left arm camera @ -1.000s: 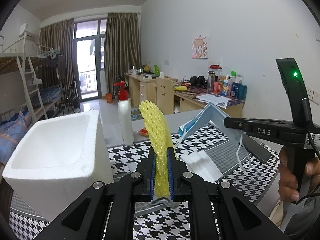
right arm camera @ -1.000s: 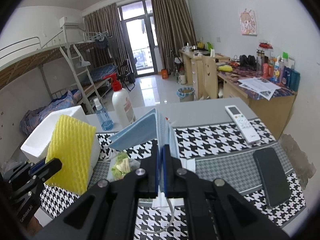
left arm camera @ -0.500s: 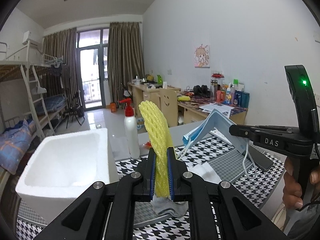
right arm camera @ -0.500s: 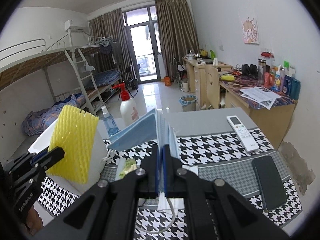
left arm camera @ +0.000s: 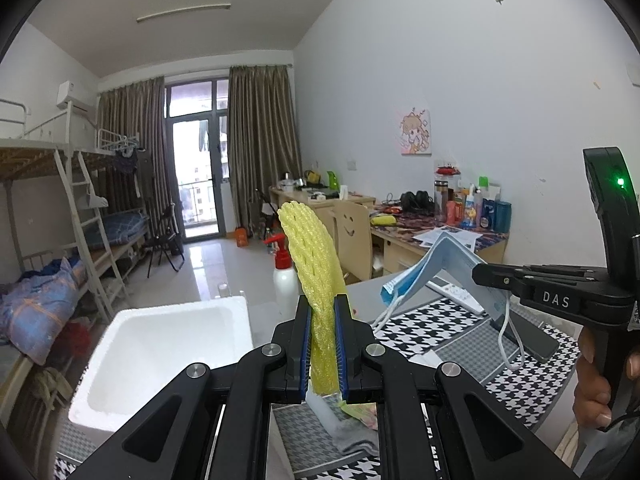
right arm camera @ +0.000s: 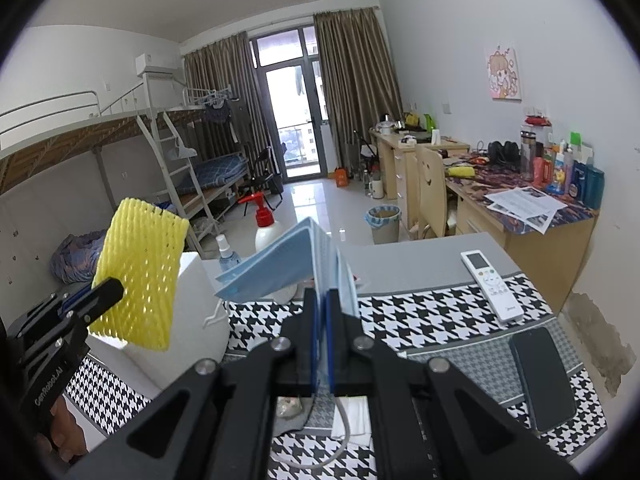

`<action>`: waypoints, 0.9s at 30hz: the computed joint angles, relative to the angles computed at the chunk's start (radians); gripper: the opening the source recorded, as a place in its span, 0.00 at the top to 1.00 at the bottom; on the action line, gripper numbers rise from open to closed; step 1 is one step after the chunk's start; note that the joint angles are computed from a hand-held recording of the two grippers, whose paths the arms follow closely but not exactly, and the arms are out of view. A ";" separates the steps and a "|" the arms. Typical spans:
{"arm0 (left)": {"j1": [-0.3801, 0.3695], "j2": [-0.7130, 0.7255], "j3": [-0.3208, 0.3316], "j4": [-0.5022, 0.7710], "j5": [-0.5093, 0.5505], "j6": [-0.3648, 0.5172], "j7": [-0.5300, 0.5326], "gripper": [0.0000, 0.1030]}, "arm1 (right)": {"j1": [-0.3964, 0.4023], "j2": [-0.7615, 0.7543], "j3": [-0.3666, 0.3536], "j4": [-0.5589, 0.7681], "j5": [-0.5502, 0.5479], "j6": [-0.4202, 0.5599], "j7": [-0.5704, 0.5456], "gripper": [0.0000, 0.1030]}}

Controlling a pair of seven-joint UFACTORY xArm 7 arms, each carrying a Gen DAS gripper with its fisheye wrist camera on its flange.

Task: Organize soft objects
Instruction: 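Carry the blue mask with the right gripper over the white foam box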

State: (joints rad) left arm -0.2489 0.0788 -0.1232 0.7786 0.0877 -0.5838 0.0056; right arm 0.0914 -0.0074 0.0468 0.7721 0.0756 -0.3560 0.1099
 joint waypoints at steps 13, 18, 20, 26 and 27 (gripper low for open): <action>0.017 -0.024 0.017 -0.013 -0.051 -0.028 0.037 0.89 | 0.018 0.022 0.010 0.045 -0.030 -0.016 0.024 0.95; 0.027 -0.035 0.020 -0.019 -0.072 -0.029 0.046 0.89 | 0.024 0.043 0.016 0.075 -0.065 -0.010 0.046 0.95; 0.025 -0.040 0.019 -0.022 -0.094 -0.034 0.062 0.89 | 0.023 0.048 0.017 0.084 -0.084 -0.009 0.059 0.95; 0.025 -0.044 0.021 -0.024 -0.161 -0.035 0.107 0.89 | 0.006 0.071 0.029 0.116 -0.193 -0.013 0.139 0.95; 0.026 -0.044 0.022 -0.022 -0.171 -0.031 0.113 0.89 | 0.008 0.075 0.030 0.120 -0.196 -0.013 0.138 0.95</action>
State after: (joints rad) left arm -0.2226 0.0352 -0.1012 0.7563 -0.0830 -0.6146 0.1187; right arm 0.0998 0.0676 0.0766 0.8921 -0.1201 -0.3689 0.2482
